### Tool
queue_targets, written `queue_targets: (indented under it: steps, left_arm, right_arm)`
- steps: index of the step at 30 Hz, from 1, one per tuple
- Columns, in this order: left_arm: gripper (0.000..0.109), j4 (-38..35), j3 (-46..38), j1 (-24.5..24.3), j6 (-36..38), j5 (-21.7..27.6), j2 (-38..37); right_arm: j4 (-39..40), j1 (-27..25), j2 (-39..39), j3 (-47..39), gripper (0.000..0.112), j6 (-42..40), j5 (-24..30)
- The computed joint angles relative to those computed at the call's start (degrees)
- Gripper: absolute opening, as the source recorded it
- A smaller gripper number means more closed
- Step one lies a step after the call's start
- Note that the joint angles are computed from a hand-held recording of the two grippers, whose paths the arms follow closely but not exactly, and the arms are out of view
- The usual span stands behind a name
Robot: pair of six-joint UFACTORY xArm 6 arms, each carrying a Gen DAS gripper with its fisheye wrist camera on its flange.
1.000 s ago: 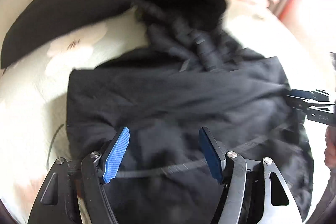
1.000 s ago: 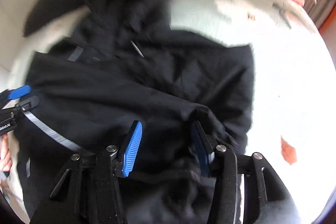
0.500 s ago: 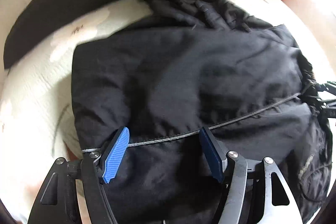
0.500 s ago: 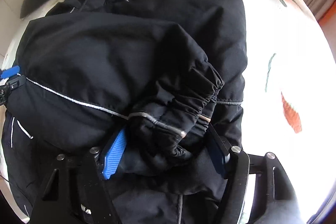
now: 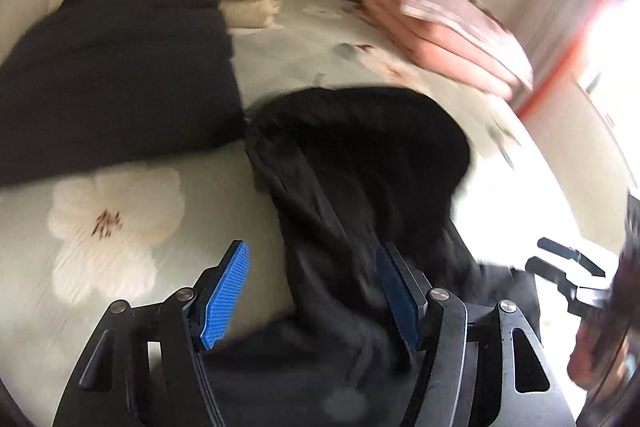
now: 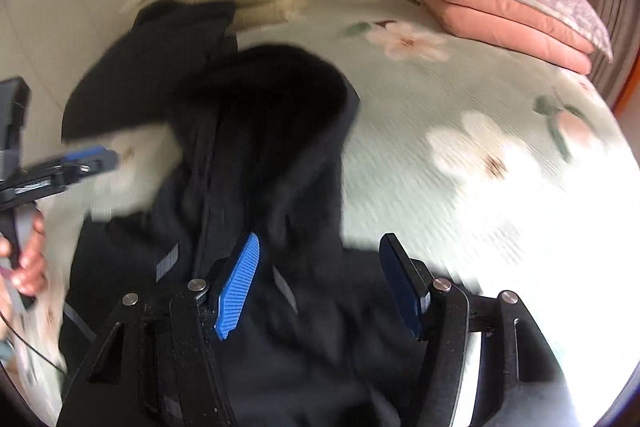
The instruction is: Fold large clothes
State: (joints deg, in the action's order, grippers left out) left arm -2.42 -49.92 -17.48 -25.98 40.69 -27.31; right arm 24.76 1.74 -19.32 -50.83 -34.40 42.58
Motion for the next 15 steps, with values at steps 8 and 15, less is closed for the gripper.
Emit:
queue_targets:
  steps: [8,15]
  left_arm:
    - [0.059,-3.9,-5.8,4.4,-0.7,-6.3,15.1]
    - [0.009,-7.8,-7.0,5.1,2.6,-8.8,18.4]
  right_arm:
    - [1.8,4.0,18.8,-11.6,0.067,9.8,-4.4]
    - [-4.6,5.9,24.2,-12.9,0.022,17.8,-10.9]
